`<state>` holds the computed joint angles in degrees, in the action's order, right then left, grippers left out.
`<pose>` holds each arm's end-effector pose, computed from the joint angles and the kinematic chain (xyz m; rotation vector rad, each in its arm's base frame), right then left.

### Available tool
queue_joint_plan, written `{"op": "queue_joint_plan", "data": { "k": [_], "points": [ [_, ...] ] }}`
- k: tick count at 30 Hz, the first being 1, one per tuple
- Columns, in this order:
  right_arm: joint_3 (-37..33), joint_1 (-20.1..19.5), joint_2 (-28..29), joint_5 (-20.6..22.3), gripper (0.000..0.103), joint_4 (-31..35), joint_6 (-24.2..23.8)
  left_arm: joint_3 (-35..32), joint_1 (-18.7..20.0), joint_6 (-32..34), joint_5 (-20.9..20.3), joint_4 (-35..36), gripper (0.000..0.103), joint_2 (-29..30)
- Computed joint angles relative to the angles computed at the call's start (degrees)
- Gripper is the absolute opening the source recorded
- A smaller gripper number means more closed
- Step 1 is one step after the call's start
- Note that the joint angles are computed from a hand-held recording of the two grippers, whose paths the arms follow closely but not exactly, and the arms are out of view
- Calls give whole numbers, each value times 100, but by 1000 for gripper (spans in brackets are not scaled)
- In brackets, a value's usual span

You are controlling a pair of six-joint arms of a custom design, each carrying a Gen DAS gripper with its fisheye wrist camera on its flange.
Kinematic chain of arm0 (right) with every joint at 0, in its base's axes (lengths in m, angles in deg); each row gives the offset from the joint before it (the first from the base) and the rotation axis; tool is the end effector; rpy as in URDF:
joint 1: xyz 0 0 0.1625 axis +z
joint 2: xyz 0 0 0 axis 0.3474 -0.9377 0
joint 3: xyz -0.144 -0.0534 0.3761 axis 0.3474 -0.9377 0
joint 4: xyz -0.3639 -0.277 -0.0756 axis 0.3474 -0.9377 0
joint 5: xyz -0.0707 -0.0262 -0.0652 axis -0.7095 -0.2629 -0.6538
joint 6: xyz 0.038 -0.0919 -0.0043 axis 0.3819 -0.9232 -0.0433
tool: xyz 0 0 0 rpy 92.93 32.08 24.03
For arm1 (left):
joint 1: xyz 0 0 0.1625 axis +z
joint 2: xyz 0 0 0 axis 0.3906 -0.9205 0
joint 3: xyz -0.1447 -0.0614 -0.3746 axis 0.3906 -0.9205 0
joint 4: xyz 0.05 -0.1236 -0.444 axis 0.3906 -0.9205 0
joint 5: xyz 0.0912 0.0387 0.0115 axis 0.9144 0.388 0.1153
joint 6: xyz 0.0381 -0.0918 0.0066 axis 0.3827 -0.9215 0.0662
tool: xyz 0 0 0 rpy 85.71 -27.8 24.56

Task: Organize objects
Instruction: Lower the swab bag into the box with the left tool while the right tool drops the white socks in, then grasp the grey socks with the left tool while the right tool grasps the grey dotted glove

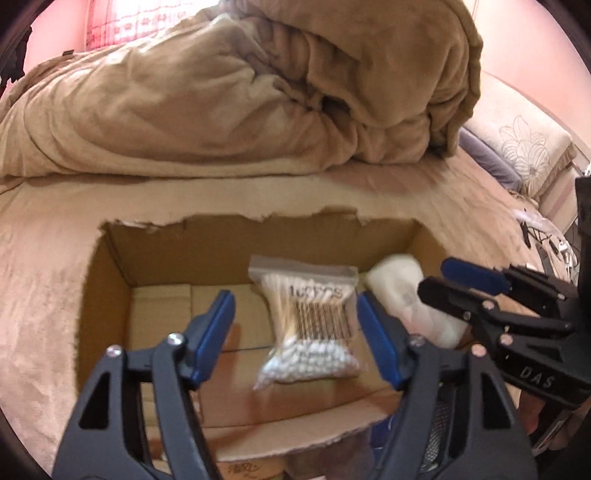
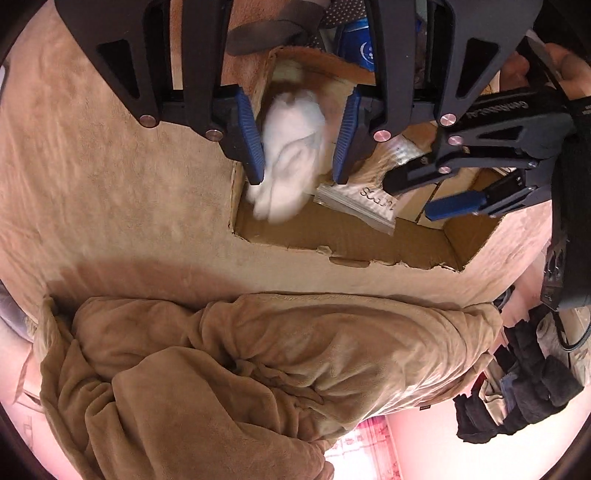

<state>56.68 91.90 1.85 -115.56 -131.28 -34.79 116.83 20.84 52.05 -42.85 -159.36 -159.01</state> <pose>0.2532 -0.3938 0.0995 0.6998 -2.4731 0.7582 -0.1505 -0.4240 0.1967 0.5117 2.4606 -0.8005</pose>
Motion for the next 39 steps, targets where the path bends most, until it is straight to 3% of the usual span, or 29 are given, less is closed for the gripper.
{"op": "queue_joint_plan", "data": {
  "k": [6,11,18,23,28,32,39],
  "points": [
    [115,267,-185,-198,55,-113,95,199,-464,-225,242,417,75,-685],
    [338,618,-501,-461,62,-136,314,415,-1141,-759,497,1249,80,-1548],
    [701,1323,-1069,-895,68,-58,708,622,-2389,-2083,952,3408,82,-3101],
    [879,1883,-1473,-1206,69,213,990,594,-3398,-3443,1177,5319,91,-4005],
    [1037,2408,-1805,-1507,74,472,1296,467,-4304,-4785,1068,7134,91,-4558],
    [1138,2660,-1952,-1647,77,713,1469,407,-4827,-5653,887,8145,91,-4775],
    [1405,2821,-2165,-1713,77,1123,1791,637,-5186,-6469,316,9021,91,-5239]
  ]
}}
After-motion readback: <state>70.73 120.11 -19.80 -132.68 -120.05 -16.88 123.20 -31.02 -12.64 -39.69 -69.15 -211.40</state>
